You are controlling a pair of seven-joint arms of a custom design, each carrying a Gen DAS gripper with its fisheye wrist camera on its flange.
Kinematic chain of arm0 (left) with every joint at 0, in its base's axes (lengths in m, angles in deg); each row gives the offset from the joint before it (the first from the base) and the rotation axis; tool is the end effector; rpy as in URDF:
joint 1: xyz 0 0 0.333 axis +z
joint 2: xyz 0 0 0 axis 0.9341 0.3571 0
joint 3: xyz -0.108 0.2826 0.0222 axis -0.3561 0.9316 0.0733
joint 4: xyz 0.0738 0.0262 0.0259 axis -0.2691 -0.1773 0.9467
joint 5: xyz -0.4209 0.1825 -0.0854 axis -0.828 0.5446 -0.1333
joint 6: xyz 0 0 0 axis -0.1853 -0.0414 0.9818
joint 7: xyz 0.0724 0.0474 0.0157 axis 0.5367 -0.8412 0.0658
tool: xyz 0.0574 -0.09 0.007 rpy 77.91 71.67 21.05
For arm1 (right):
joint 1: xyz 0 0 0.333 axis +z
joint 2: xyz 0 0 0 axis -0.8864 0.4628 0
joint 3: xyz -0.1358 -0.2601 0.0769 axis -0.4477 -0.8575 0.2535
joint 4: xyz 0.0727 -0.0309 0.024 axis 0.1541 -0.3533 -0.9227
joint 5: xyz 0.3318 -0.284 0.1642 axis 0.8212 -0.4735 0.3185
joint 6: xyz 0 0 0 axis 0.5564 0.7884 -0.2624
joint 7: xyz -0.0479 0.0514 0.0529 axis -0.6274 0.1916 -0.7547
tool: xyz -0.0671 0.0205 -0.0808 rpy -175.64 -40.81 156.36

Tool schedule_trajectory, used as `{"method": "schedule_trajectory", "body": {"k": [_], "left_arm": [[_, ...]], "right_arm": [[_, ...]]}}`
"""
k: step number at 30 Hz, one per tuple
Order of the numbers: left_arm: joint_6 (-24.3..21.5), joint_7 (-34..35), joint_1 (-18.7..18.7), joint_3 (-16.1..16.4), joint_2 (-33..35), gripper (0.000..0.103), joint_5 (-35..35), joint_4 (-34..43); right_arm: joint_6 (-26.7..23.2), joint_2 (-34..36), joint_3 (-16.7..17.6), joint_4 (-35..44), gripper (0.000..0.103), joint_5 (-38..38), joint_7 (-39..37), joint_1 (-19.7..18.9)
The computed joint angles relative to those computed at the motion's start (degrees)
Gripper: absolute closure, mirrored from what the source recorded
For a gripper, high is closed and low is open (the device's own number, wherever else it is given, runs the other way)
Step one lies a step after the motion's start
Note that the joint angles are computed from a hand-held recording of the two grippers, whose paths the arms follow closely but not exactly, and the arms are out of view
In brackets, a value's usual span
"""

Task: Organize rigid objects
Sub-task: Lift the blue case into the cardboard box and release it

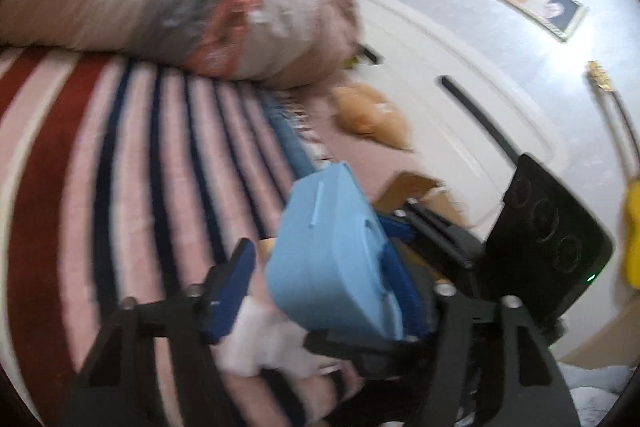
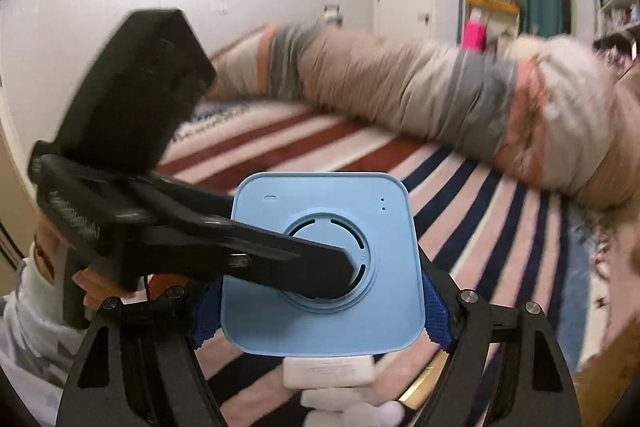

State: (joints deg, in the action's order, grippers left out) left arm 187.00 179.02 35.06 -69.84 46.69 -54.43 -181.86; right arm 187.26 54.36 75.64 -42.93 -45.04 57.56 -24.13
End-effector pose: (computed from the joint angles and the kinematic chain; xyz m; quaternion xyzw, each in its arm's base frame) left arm 0.4193 -0.2187 0.5810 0.5898 -0.6136 0.5250 0.0065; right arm 0.4406 0.3617 0.5955 -0.8528 0.2116 -0.1311 0.4590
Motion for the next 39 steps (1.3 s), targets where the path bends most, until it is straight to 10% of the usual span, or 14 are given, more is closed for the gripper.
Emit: {"method": "schedule_trajectory", "body": {"k": [12,29,39], "left_arm": [[-6.0,-4.6,6.0,-14.6,20.3,0.066,22.3,25.8],[-23.3,-4.7,8.1,-21.0,44.2,0.068,28.5,50.8],[-21.8,-6.4,8.3,-21.3,43.7,0.039,31.7,50.2]], "right_arm": [[0.5,-16.1,-4.9,-10.2,0.026,-3.4,6.9,-5.8],[-14.2,-15.6,-9.1,-10.1,0.026,-14.4,18.9,-16.9],[-14.4,-18.0,-7.8,-11.7,0.009,-15.8,20.9,-18.0]]}}
